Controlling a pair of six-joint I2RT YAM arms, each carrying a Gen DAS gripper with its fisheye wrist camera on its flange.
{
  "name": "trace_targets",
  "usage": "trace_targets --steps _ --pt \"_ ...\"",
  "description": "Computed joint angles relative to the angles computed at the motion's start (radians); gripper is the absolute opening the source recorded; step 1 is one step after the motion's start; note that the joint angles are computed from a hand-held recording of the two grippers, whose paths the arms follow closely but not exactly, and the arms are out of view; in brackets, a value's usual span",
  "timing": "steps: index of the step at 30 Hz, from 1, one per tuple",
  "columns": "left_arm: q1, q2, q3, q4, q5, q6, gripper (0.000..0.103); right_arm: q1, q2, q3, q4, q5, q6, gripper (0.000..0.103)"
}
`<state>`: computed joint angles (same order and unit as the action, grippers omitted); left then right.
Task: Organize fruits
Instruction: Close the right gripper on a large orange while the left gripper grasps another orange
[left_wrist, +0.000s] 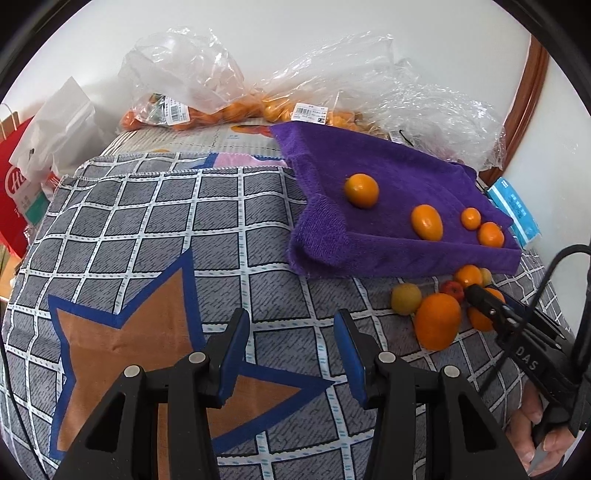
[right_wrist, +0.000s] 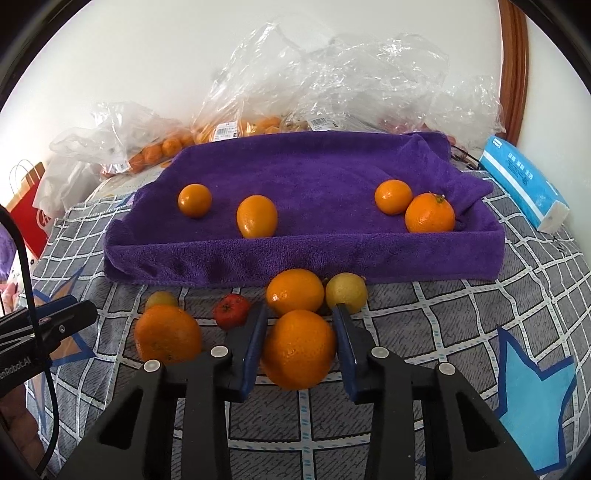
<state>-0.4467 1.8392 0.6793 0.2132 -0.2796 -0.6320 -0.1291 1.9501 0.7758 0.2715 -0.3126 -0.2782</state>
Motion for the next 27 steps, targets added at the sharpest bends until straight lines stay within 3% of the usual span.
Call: trace_targets --steps 5,10,15,19,27 --pt "-0.002 0.021 0.028 -0.04 -0.012 -0.003 0.045 -0.039 -0.003 0.005 -0.014 -0.055 0.008 0.033" --pt "0.005 0.023 0.029 -0.056 -0.025 -0.01 0.045 -0.023 -0.007 -0.005 -0.006 -0.029 -0.015 0.034" --pt "0.013 0.019 0.022 -0.052 -0.017 -0.015 0.045 -0.003 0.015 0.023 -0.045 0.007 -0.029 0.042" --pt "0.012 0.019 0.025 -0.058 -0.02 -0.011 0.045 0.02 0.019 0.022 -0.037 0.042 -0.04 0.035" --pt "0.006 0.024 0.028 -0.054 -0.029 -0.014 0.046 -0.002 0.021 0.027 -0.042 0.001 -0.029 0.035"
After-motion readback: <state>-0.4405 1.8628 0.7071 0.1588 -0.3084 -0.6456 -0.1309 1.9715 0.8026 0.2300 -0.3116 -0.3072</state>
